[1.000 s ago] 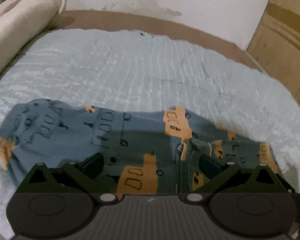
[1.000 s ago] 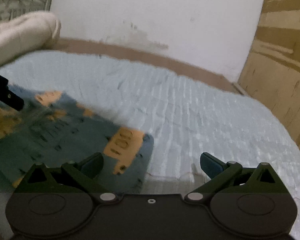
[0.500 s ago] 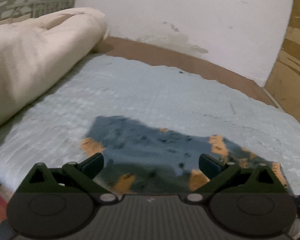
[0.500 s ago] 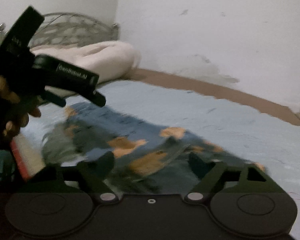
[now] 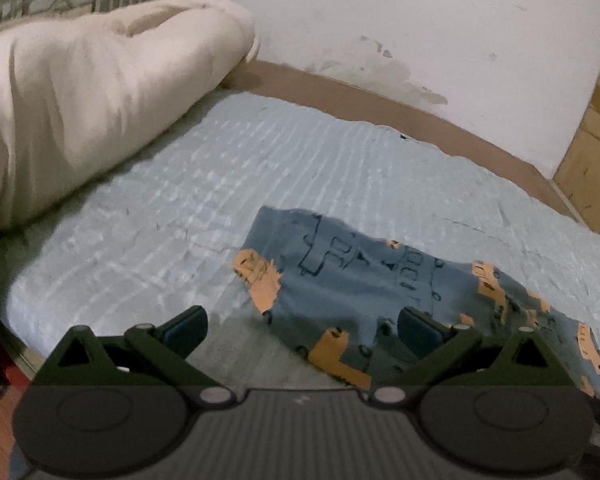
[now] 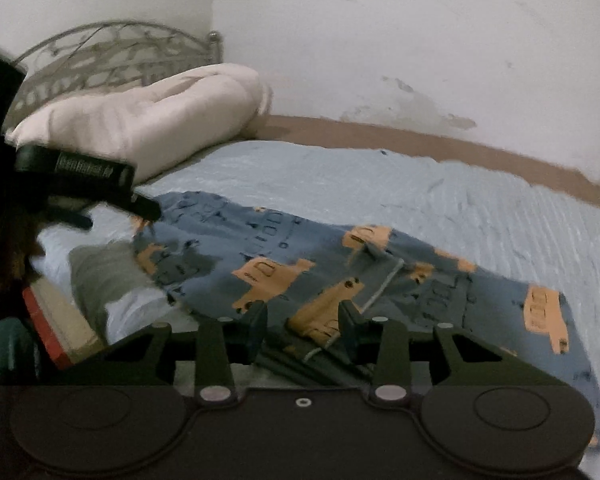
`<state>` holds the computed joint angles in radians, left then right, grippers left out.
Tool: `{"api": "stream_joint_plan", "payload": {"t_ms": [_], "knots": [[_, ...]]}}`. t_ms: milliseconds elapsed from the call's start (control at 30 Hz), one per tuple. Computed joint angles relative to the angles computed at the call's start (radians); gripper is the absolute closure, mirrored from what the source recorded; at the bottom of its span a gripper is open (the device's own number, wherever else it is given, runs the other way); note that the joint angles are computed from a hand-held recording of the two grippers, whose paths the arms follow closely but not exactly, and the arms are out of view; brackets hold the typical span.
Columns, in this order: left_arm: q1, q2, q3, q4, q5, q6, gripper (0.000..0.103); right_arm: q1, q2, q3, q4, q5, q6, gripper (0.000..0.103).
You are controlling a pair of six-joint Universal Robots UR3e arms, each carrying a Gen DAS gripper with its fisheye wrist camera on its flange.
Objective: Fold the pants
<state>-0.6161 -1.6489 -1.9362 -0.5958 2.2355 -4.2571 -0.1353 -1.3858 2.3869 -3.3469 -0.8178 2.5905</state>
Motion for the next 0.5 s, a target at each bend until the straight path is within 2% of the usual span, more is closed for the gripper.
{"api": "stream_joint_plan", "payload": {"t_ms": [67,167,267,333,500], "knots": [[0.019,0.003,-0.035,0.037,-0.02,-0.007,0.0,-0.005,-0.005,0.0,0.013,-0.013,0.018,0.063],[0.032,0.006,-0.076,0.11,-0.036,0.018,0.0,0.01,0.002,-0.016,0.04,-0.042,-0.002,0.07],[0.034,0.0,-0.085,0.154,-0.034,0.039,0.0,0.021,-0.003,-0.02,0.044,-0.059,-0.01,0.083],[0.037,-0.005,-0.084,0.173,-0.041,0.046,0.0,0.016,-0.014,-0.02,0.047,-0.048,-0.005,0.102],[0.032,-0.013,-0.088,0.196,-0.047,0.047,0.0,-0.005,-0.098,-0.014,0.166,-0.004,-0.083,0.103]]}}
